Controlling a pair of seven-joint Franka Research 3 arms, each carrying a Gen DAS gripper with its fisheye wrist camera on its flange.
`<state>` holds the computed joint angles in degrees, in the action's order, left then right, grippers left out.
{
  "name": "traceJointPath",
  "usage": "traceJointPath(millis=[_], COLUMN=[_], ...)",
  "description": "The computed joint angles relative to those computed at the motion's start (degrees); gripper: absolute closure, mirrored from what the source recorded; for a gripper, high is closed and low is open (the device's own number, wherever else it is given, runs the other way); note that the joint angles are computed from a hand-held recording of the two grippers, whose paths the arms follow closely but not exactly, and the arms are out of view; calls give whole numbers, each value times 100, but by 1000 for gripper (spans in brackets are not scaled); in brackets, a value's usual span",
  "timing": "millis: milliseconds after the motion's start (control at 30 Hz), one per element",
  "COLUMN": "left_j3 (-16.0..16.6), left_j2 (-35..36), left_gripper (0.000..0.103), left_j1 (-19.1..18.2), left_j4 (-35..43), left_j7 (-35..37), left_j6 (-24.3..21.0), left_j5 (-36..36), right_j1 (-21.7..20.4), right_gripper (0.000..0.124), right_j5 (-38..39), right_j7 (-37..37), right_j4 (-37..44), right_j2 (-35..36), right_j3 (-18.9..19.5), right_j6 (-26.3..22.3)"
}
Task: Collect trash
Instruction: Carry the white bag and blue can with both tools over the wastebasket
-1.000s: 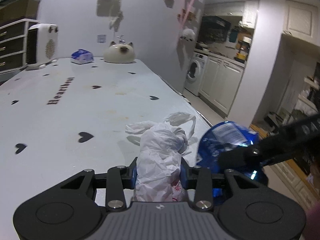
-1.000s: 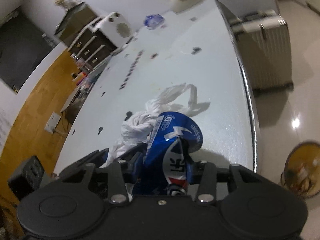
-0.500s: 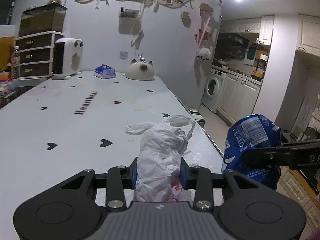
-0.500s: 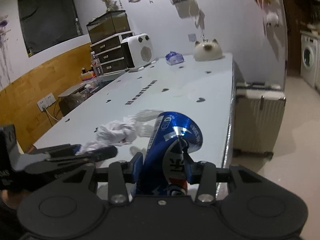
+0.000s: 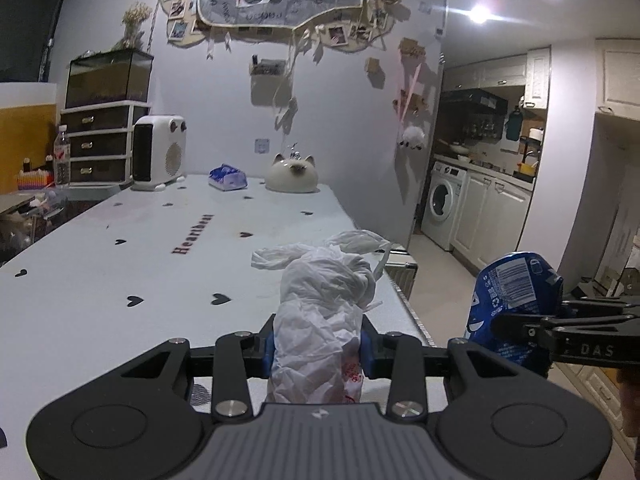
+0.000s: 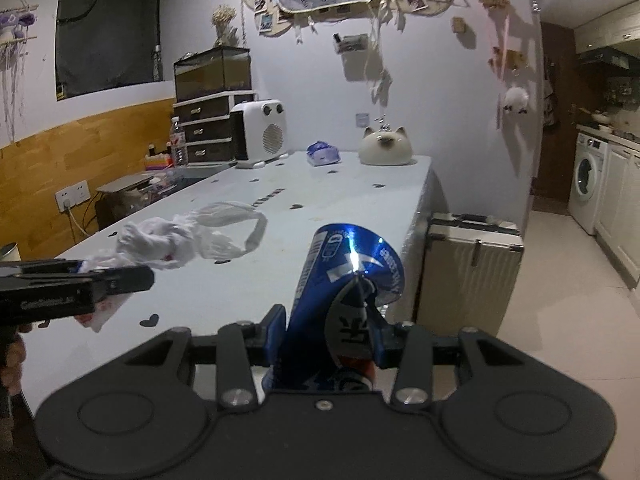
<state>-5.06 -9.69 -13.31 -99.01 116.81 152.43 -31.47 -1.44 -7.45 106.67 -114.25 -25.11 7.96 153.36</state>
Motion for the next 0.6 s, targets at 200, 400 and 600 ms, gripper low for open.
traceJointPath(millis=[200, 400, 600], left_j3=[-89, -160, -275], left_j2=[-233, -259, -199], left_gripper=[64, 64, 64], left_j1=[-183, -481, -777], left_j4=[-271, -323, -366], left_j7=[-139, -235, -197], left_j6=[217, 313, 322], left_j5=[98, 201, 165], right_j1=[-190, -477, -769], right_gripper=[81, 80, 80], right_j5=[-6, 81, 226], right_j7=[29, 40, -28], right_j4=[-496, -1005, -1540], right_j2=[-512, -1051, -1609], right_j3=[-51, -76, -166], right_j6=[168, 180, 94])
